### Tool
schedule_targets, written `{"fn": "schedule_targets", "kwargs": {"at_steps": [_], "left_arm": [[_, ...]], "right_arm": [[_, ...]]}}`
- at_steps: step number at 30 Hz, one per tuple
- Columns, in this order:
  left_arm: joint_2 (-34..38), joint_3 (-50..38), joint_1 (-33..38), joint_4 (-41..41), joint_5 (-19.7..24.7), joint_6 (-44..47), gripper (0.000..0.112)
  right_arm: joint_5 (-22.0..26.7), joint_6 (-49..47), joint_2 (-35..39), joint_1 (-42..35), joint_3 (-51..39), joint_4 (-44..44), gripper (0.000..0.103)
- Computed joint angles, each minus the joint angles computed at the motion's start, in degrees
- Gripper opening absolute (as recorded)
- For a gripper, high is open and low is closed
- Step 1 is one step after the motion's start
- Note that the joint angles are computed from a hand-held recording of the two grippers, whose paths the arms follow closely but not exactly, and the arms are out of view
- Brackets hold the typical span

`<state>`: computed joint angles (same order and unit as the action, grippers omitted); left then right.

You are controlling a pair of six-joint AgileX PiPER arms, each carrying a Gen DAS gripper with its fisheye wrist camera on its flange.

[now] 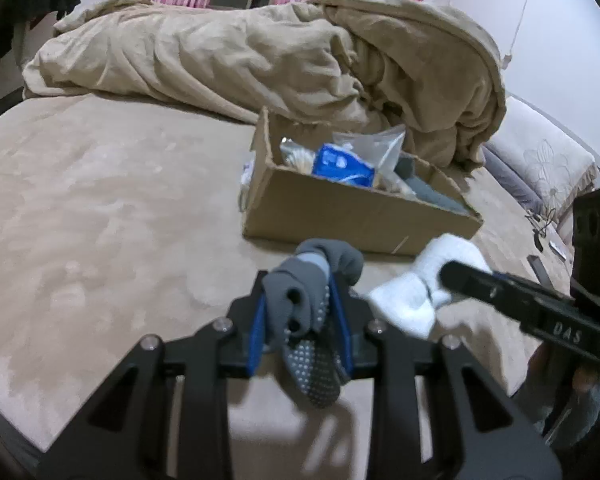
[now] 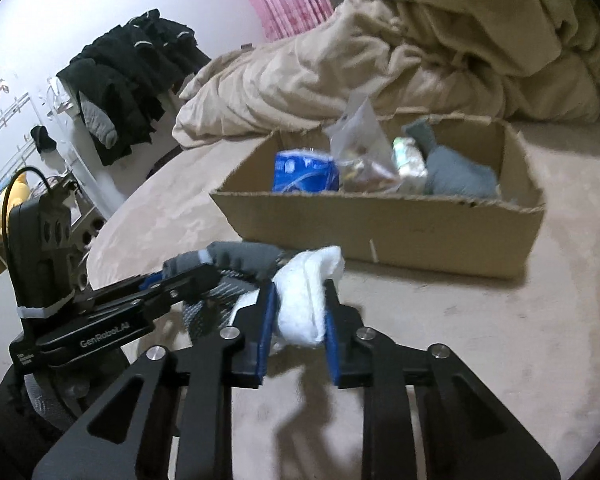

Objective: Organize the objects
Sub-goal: 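Grasp the grey socks with the left gripper while the right grasps the white sock, then carry the grey socks into the box and open the left gripper while the right drops the white sock there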

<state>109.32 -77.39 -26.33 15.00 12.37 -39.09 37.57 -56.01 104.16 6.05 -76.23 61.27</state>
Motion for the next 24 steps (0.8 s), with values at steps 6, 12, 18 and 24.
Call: {"fn": "schedule_targets", "kwargs": {"at_steps": [6, 12, 18, 24], "left_arm": [[-5.02, 1.81, -0.85, 8.25, 2.41, -8.16, 0.03], [-7.93, -0.67, -1.65, 10.28, 5.25, -8.56, 0.03], [-8.41, -6.04, -1.82, 12.85, 7.75, -8.57, 0.03], [-6.03, -13.08, -0.83, 12.02, 8.81, -4.91, 0.03]], "right_arm": [[-0.56, 0.01, -4.58, -2.31, 0.38, 0.96, 0.021], [-0.07, 0.37, -7.83, -4.92, -1.88, 1.09, 0.021], [-2.01, 3.11, -8.73, -6.48, -4.41, -2.39, 0.021], [-3.15, 8.73, -6.38, -7.7, -10.51, -8.83, 0.021]]}}
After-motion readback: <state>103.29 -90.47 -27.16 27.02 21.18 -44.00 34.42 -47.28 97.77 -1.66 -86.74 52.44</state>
